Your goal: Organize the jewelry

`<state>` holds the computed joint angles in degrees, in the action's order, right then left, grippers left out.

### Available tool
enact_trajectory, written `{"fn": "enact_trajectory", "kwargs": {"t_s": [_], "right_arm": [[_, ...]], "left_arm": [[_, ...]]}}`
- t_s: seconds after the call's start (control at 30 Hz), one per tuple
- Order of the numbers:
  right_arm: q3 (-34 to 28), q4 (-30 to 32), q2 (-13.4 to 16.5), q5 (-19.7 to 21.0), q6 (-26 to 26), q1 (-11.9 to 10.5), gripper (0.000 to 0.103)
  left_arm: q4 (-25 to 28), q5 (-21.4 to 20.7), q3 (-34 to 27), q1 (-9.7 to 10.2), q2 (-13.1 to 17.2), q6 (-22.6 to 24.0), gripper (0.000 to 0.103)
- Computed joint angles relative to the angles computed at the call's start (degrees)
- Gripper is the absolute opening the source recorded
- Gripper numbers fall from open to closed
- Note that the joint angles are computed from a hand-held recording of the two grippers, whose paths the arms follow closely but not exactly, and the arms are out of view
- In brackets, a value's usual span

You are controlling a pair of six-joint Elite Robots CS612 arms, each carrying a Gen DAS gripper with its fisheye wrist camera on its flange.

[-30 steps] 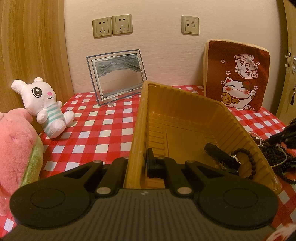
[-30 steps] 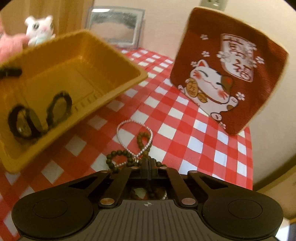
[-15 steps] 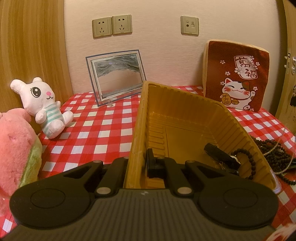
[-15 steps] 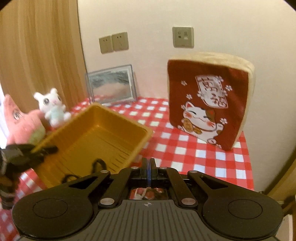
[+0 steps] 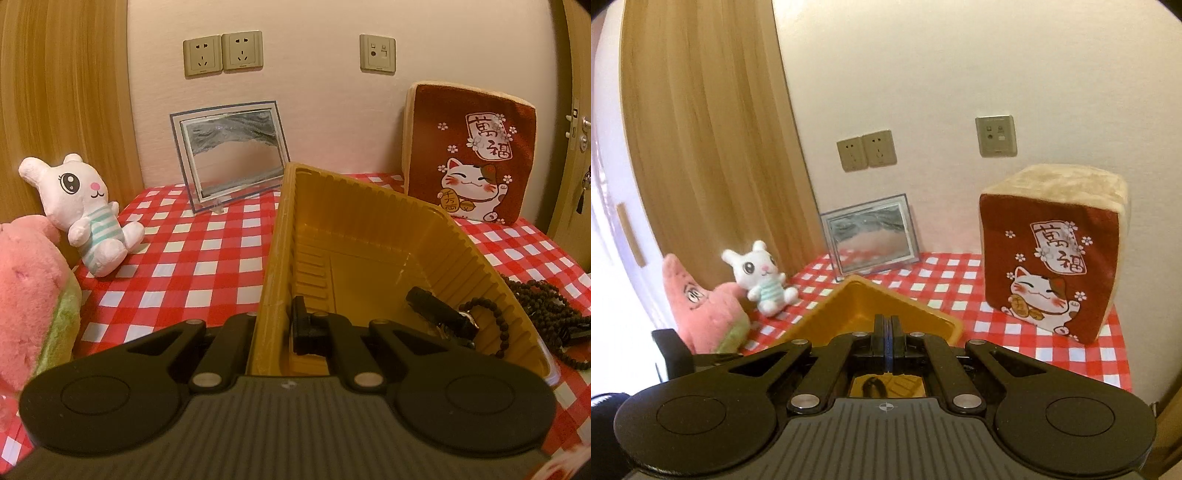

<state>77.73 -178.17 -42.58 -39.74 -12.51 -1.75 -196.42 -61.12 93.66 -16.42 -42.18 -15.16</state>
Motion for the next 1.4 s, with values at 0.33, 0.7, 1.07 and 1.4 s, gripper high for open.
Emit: {"fn": "enact_trajectory", "kwargs": {"t_s": [0.33,0.7,1.07,1.4], "right_arm": [[-0.7,17.0,1.4,-16.2,-1.2,2.2,0.005],[-6.3,17.2,7.9,-15.4,11.9,3.4,0.033],[-8.0,15.8,9.3,-17.6,20.7,4.1,0.024],[-9.6,15.5,10.0,-24.7,19.1,5.8,0.000]], "left_arm": [[-0.1,-1.2,0.2,0.46,0.0,-0.8,0.005],[0.1,-1.8,-0.1,0.65,0.2,-1.1,0.005],[0.0,-2.5,-0.2,0.92,0.1,-1.4,0.005],[0.0,-2.6,-0.3,0.97,0.1,-1.2,0.005]]}}
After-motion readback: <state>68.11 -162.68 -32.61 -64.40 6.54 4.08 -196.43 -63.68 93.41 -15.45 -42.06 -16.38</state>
